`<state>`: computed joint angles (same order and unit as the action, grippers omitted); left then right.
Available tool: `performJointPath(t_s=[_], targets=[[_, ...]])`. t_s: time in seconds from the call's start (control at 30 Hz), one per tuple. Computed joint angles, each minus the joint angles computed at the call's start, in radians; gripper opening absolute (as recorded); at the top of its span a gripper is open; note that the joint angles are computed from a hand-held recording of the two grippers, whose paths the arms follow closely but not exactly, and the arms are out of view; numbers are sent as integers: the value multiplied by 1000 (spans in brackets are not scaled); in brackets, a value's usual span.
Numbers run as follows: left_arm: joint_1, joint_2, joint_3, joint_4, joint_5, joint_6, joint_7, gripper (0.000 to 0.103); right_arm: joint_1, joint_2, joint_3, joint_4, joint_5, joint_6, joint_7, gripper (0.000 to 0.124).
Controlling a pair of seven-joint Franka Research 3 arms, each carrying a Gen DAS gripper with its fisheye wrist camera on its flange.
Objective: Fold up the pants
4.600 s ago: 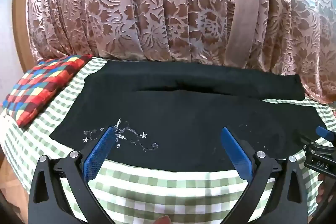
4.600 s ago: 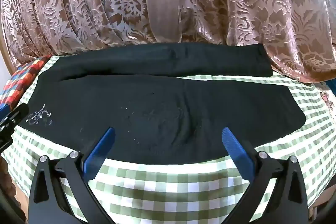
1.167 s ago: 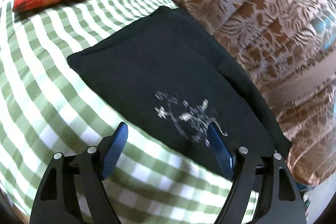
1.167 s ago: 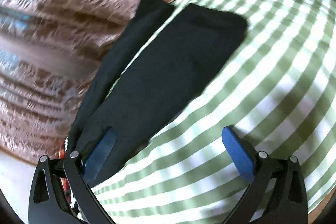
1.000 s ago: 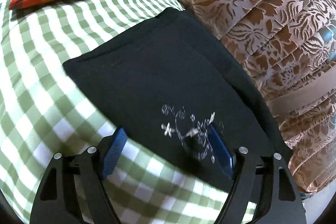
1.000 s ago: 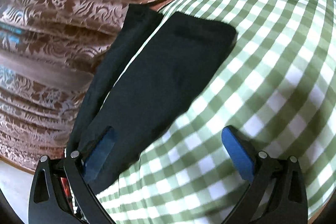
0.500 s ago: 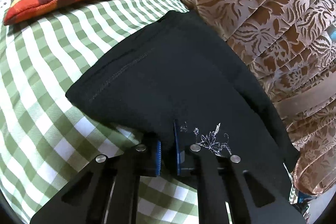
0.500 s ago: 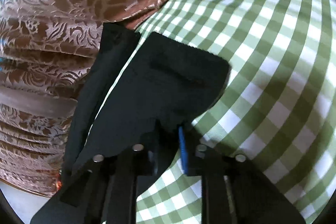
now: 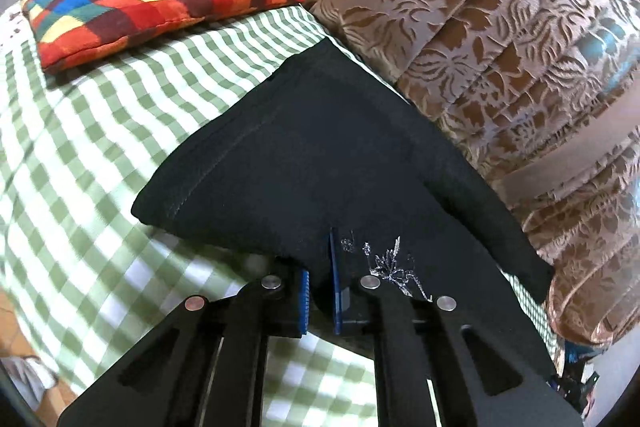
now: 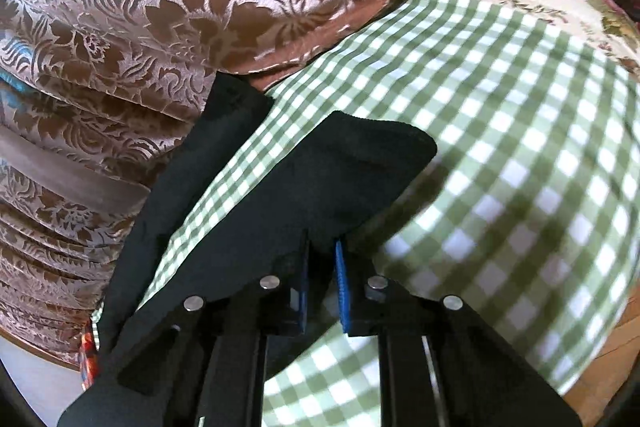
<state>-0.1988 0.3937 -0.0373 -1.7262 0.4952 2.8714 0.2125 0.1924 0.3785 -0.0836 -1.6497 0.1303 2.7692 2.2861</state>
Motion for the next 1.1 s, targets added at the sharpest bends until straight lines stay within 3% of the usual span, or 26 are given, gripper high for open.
performJointPath(t_s=[0.2, 0.27, 0.33, 0.4, 0.47, 0.5, 0.6, 0.67, 0.73, 0.77, 0.83, 0.87, 0.93, 1.03, 1.07, 1.1], targets=[[19, -15, -62, -50, -63, -83, 101, 9, 6, -41, -27, -78, -37, -19, 65, 10], [22, -13, -62, -65, -80, -64, 107, 11, 8, -30, -28, -61, -60, -51, 68, 11], [16, -35, -42, -106, -74, -8, 71, 25, 16, -28, -35, -51, -91, -71, 82, 20], [-21, -69, 19, -157, -12, 45, -34, 56, 38, -40, -61, -55, -152, -75, 134, 42], [-56, -114, 92, -217, 88, 110, -175, 57, 90, -61, -118, -58, -289, -81, 240, 60], [-54, -130, 105, -237, 117, 123, -217, 57, 103, -69, -130, -55, -346, -84, 282, 62], [13, -127, 53, -241, 73, 126, -210, 57, 107, -81, -119, -36, -451, -60, 322, 69], [39, -112, 35, -235, 40, 126, -205, 57, 79, -64, -64, -4, -416, -33, 252, 73], [58, -95, 18, -218, 11, 106, -176, 21, 52, -26, 7, 50, -332, -19, 124, 75], [52, -92, 23, -211, 16, 87, -172, 8, 44, -3, 36, 80, -285, -25, 61, 76], [-10, -93, 84, -200, 114, 70, -247, 7, 29, 48, 100, 145, -187, -40, -72, 76], [-19, -98, 84, -191, 141, 23, -250, 7, 14, 85, 152, 190, -120, -55, -156, 76], [5, -100, 47, -186, 130, -44, -216, 7, -4, 163, 231, 285, -19, -108, -290, 76], [65, -80, -14, -183, 37, -75, -108, 13, 25, 261, 256, 412, 35, -211, -383, 76], [70, -84, -20, -181, 27, -80, -88, 18, 40, 288, 250, 451, 43, -241, -395, 76], [55, -95, -5, -169, 51, -125, -98, 33, 52, 317, 247, 491, 54, -274, -412, 76]])
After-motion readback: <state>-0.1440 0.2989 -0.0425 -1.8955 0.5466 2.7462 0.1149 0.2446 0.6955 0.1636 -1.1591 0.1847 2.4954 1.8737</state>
